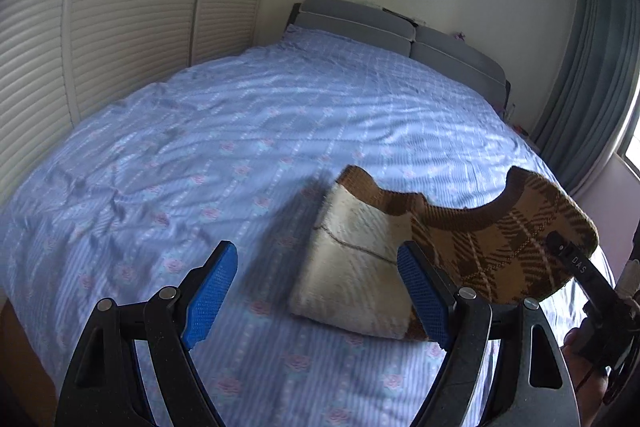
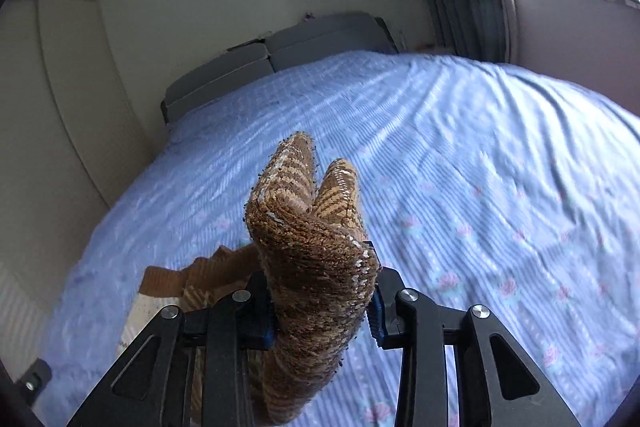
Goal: Fold small clothes
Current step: 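Fold the lifted half over the other half with the right tool and release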
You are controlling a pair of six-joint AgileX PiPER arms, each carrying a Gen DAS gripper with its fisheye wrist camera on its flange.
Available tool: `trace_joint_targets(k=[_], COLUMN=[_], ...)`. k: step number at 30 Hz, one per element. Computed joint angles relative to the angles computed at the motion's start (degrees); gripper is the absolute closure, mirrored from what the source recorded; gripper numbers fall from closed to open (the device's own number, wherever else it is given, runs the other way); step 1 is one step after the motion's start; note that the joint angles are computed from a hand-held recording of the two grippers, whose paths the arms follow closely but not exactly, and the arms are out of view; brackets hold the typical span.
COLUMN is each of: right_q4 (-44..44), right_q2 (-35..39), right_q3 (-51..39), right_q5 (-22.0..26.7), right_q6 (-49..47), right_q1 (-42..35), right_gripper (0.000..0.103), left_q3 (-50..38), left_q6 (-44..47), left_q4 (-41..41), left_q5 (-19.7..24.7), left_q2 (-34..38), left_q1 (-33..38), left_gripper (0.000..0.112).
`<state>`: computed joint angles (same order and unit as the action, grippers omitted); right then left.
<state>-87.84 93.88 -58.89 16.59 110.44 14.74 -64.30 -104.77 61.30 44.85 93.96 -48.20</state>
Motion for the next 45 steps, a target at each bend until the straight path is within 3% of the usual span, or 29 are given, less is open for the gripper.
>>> trace_joint_targets(k=[9, 16, 21, 26, 32, 37, 40, 42, 45], right_q4=[2.8, 3.9, 11.0, 10.6, 15.3, 11.7, 11.0, 11.4, 11.1], right_q2=[10.3, 23.7, 29.7, 30.3, 32.7, 33.9, 32.0, 29.7, 23.5], right_q3=[-13.1, -22.5, -25.0, -24.9, -29.9, -29.4, -27.4, -24.8, -17.6], right_q5=[23.4, 33.2, 34.1, 34.4, 34.6, 38.9, 37.8, 37.0, 32.7], right_q6=[-21.6, -38.1, -47.6, -47.6, -51.2, -48.0, -47.0, -45.9, -39.6], right_q1=[21.9, 33.7, 35.6, 36.0, 35.7, 37.7, 37.7, 37.8, 37.7], right_gripper=[0.068, 0.069, 0.069, 0.069, 0.068, 0.060, 0.052, 0.038, 0.034], left_q3=[12.1, 21.1, 25.6, 27.7, 27.4, 26.6, 26.0, 25.5, 24.5], left_q6=[-3.0, -3.7, -3.4, -2.6, -0.6, 2.5, 3.9, 5.2, 7.5], left_q4=[0.8, 0.9, 0.5, -0.2, -0.7, -2.2, -3.1, -3.8, -4.7], left_q5=[-1.4, -3.9, -6.6, -11.2, -11.5, -11.1, -10.6, -10.3, -10.7], left_q2=[-11.8, -19.2, -22.3, -22.6, -22.8, -22.7, -22.7, -22.9, -23.0], left_q1=[5.3, 10.4, 13.9, 17.1, 17.1, 16.7, 15.8, 15.2, 14.2], left_gripper=[0.030, 0.030, 0.030, 0.030, 0.030, 0.030, 0.030, 0.030, 0.030])
